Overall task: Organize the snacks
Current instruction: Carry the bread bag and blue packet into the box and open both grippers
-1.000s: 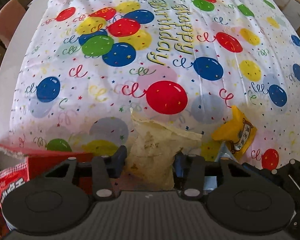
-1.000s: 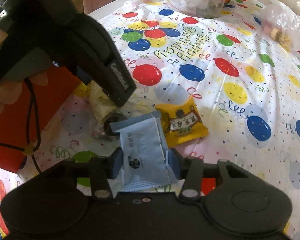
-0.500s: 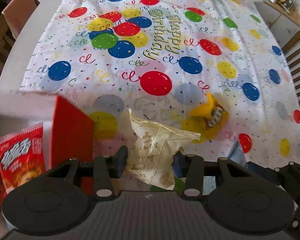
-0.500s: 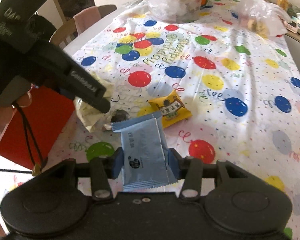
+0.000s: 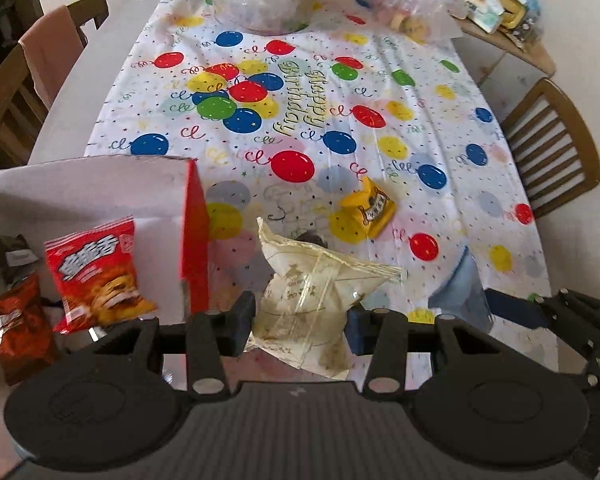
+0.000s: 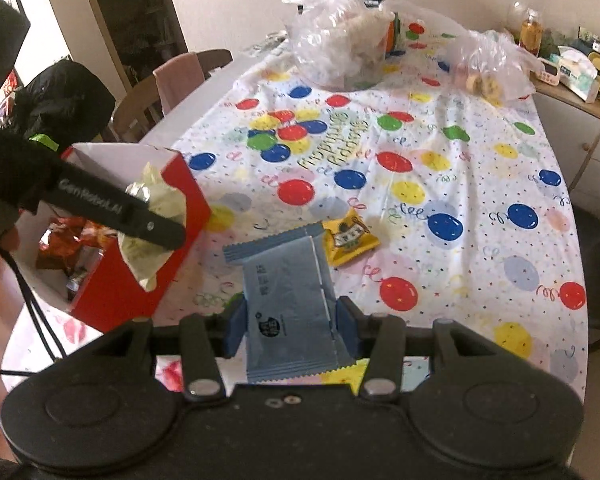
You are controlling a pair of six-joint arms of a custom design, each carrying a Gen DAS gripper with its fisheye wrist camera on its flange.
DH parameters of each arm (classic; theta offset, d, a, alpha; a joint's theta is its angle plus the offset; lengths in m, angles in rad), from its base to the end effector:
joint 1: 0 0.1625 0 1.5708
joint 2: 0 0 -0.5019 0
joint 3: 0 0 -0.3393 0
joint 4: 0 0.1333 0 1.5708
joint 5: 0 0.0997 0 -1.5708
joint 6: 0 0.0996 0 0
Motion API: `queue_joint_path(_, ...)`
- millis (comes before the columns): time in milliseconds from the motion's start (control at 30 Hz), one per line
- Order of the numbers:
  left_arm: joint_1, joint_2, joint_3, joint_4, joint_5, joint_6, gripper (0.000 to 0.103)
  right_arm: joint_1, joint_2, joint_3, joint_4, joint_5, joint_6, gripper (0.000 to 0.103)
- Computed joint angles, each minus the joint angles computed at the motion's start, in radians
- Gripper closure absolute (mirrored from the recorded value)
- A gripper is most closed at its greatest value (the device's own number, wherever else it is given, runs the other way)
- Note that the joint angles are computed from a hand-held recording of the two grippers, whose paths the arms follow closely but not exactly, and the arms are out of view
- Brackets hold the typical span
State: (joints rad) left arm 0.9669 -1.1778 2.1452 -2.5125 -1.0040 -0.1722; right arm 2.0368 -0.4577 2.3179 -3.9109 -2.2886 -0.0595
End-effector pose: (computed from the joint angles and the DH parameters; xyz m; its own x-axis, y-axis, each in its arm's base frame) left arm -0.1201 -0.5030 0.2602 -0.7737 0.3422 -0.5332 0.4416 0.8947 -0.0667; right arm 0.2747 -0.3952 0.0386 -0.7842 -0.1142 0.6099 -0.4460 0.7871 -0.4262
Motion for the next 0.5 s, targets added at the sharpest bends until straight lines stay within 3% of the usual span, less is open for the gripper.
queue_joint_path(500,0.073,-0.208,-0.040,0.118,-0.015,0.130,0.058,0.159,0.065,-0.196,0.211,-0.065,0.125,0.057)
